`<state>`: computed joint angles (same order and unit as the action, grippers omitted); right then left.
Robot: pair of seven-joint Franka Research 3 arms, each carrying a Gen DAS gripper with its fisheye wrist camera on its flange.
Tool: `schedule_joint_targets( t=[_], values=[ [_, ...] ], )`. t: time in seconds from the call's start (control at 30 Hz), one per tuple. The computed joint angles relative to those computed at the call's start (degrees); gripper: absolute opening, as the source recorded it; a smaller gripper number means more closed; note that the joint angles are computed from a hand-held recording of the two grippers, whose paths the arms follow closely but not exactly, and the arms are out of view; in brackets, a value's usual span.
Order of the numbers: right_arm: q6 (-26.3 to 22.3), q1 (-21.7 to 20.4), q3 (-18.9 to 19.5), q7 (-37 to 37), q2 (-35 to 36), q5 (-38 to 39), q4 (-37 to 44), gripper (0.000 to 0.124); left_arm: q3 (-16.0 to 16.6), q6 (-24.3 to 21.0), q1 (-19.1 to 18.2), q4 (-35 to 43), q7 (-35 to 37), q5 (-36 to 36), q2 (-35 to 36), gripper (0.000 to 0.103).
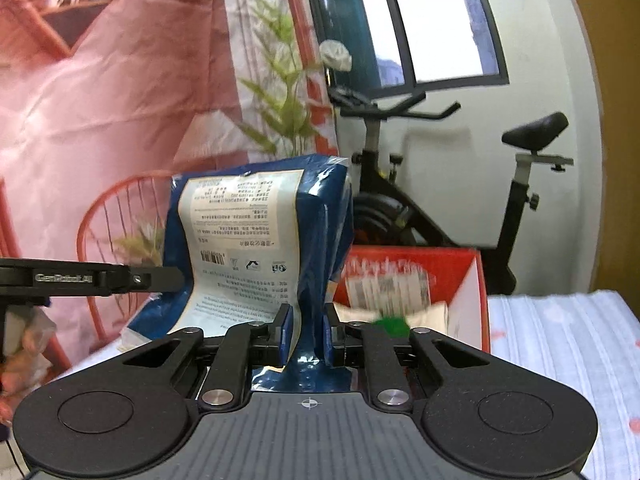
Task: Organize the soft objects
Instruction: 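Lift the blue packet with both tools and carry it over the red box, then lower the blue packet into the red box and open both tools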
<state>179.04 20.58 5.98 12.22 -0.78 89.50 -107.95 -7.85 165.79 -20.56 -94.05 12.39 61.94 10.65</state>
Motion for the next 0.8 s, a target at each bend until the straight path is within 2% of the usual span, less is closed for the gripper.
schedule_joint_targets(
  t=[0.13,0.3,0.47,0.6,0.8],
  values=[
    [0.0,-0.8,-0.18,9.61,4.51,-10.66,4.72,0.013,-0.12,-2.11,0.26,7.56,8.52,-5.15,5.6,0.009],
    [-0.48,-2.16,-0.58,23.99,11.24,-26.08,11.28,0.009,1.61,-5.2,-0.96,17.76,18.07,-10.81,12.73,0.009],
    [-3.12,0.75,-6.34,42.03,18.43,-43.85,18.53,0.009,2.92,-9.39,-2.07,27.08,27.1,-17.16,19.32,0.009],
    [-6.8,2.23,-9.99,53.12,23.56,-52.49,23.93,0.009,2.65,-13.45,-1.92,32.79,33.67,-24.37,23.73,0.009],
    [-13.1,3.86,-13.83,67.3,29.16,-62.78,29.58,0.011,3.43,-19.68,-2.6,37.56,39.25,-29.82,27.2,0.011]
  ],
)
